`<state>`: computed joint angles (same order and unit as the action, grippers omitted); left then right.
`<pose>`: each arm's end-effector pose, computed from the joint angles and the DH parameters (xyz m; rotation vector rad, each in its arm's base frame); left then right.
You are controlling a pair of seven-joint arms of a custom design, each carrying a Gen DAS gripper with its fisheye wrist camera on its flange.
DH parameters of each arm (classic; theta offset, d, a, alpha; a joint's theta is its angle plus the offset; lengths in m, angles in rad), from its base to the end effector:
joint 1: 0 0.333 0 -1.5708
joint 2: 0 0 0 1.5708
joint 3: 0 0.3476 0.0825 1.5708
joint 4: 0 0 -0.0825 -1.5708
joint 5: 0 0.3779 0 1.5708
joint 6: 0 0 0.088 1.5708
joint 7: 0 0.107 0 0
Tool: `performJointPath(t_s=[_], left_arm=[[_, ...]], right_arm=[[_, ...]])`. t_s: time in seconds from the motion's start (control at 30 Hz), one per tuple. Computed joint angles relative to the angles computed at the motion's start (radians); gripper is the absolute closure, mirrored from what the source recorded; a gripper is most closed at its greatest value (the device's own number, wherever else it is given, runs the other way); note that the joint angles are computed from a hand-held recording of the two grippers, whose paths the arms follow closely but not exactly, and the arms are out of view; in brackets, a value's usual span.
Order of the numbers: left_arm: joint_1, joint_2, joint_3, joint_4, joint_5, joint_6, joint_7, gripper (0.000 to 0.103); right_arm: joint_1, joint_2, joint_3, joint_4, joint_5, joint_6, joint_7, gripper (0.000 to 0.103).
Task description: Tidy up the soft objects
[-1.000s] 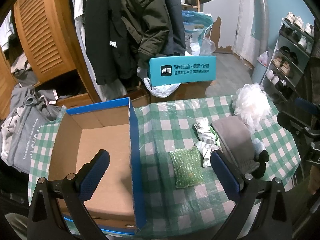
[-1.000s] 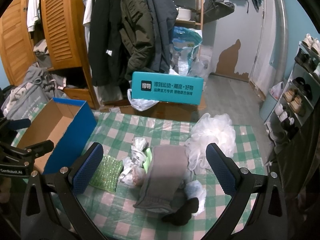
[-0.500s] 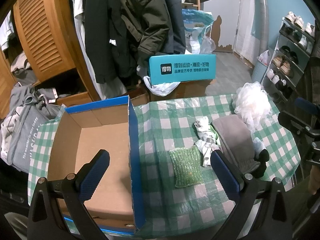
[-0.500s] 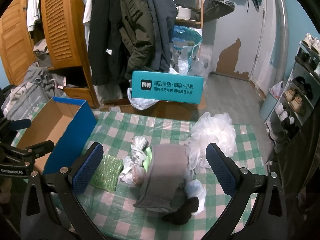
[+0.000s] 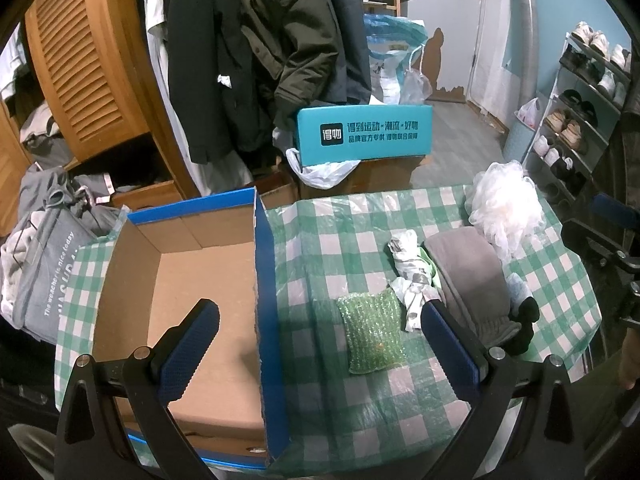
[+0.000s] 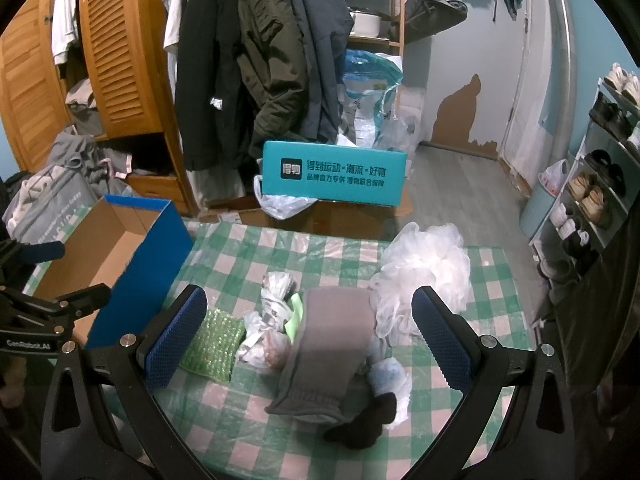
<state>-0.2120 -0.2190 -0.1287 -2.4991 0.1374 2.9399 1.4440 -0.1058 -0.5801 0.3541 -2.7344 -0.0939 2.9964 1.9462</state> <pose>0.4491 -0.1713 0.4745 -1.5121 2.1517 -0.6907 0.3679 0.1138 0.5082 -1.7165 1.7365 -0.7618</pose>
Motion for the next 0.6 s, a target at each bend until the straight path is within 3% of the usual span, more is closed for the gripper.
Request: performJointPath(t_s=[0.6], left_arm=[[-0.001, -0.011, -0.001, -0.021, -0.001, 0.006, 0.0, 0.001]], right_arm=[[-0.001, 0.005, -0.003, 0.004, 0.001, -0.003, -0.004, 0.002]])
